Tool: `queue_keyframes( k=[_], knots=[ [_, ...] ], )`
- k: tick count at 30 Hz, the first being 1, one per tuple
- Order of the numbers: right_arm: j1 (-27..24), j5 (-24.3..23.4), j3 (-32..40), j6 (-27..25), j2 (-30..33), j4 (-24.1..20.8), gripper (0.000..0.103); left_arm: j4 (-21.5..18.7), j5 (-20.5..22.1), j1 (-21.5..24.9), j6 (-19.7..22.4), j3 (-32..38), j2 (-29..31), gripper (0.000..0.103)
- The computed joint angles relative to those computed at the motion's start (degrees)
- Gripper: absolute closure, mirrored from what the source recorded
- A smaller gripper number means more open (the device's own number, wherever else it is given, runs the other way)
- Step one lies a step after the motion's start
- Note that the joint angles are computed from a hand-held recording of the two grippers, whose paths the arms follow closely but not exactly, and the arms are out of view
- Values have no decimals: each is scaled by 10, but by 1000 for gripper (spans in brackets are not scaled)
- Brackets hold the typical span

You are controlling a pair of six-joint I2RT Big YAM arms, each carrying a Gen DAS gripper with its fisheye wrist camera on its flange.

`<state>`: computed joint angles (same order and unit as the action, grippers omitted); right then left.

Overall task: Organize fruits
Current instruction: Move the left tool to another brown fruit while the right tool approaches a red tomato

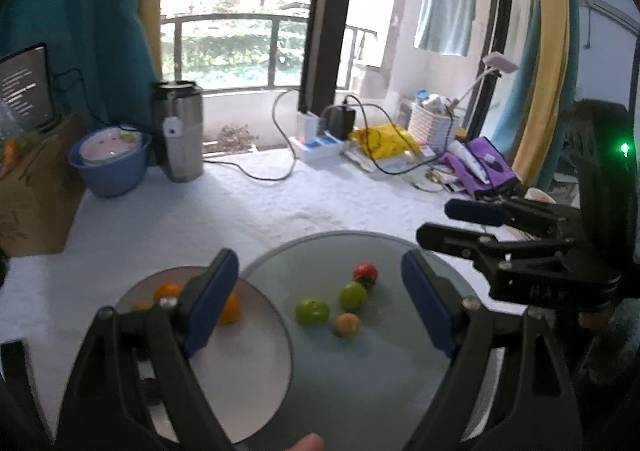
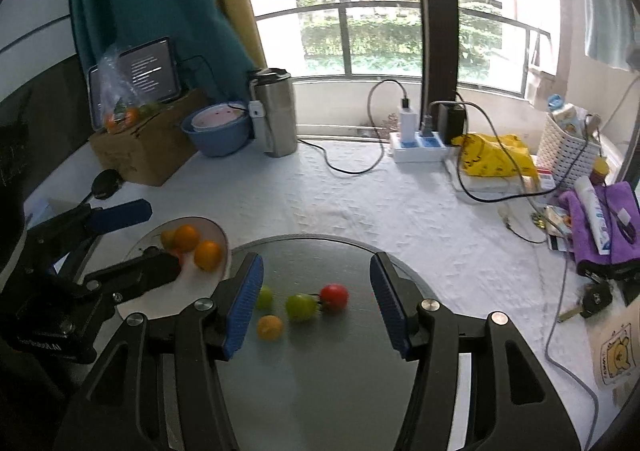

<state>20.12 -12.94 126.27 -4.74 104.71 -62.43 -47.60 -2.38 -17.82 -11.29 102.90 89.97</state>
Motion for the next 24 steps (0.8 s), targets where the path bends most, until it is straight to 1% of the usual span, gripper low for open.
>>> queue_keyframes(
  k=[7, 18, 24],
  knots=[
    [-17, 2, -11, 1, 3, -2, 45, -17, 19, -8, 0, 18, 34, 18],
    [-34, -10, -41, 5, 8, 2, 45, -38, 46, -18, -4, 19, 63, 18],
    [-37, -17, -56, 5, 11, 2, 45, -56, 47, -27, -7, 20, 80, 18]
  ],
)
